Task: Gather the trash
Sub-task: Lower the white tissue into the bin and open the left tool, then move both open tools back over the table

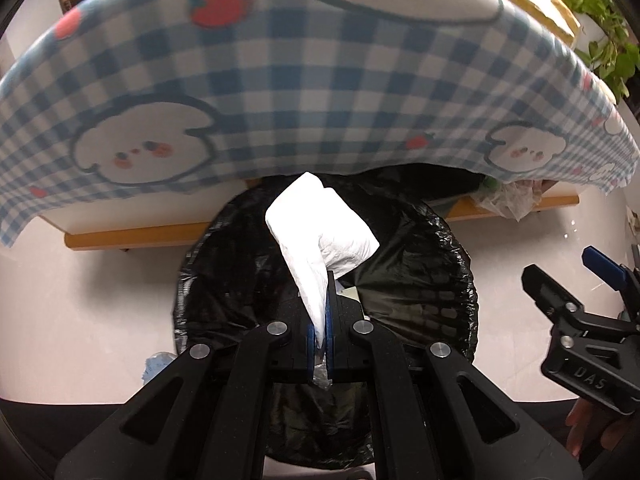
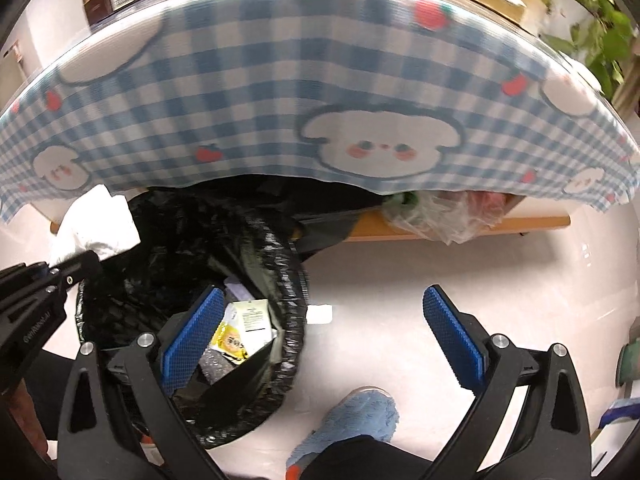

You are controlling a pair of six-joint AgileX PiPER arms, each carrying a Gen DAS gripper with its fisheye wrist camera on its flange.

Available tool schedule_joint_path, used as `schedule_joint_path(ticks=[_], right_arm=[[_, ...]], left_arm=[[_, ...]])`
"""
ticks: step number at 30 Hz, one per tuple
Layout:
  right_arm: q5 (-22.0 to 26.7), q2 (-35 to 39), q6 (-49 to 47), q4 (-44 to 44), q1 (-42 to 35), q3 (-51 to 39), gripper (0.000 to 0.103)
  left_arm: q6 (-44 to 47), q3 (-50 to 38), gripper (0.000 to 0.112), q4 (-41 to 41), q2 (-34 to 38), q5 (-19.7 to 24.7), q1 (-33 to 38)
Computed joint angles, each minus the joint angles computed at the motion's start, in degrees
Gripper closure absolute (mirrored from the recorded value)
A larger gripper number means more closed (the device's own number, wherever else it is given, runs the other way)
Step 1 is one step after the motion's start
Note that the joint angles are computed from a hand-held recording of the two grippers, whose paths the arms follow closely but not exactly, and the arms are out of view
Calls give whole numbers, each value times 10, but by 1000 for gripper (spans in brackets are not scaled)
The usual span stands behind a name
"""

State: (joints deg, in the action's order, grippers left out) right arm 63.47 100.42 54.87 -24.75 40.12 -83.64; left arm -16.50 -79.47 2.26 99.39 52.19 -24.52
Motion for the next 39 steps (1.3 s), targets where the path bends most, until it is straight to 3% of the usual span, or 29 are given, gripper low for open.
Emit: schedule_joint_path(ticks=[10,18,30,39], right_arm=[[-36,-32,10,11,-43,67,8],[-42,-36,9,6,-46,72,8],[-30,-35,13,2,-46,63,8],[-4,-38,21,-11,-28,40,8]], left_arm=[[-10,-18,109,-1,50,-15,-29],[-8,-27,107,-2,65,-23,-39],[-19,-25,60,23,59,-17,-42],[-12,-15,28,28,3,-19,-34]])
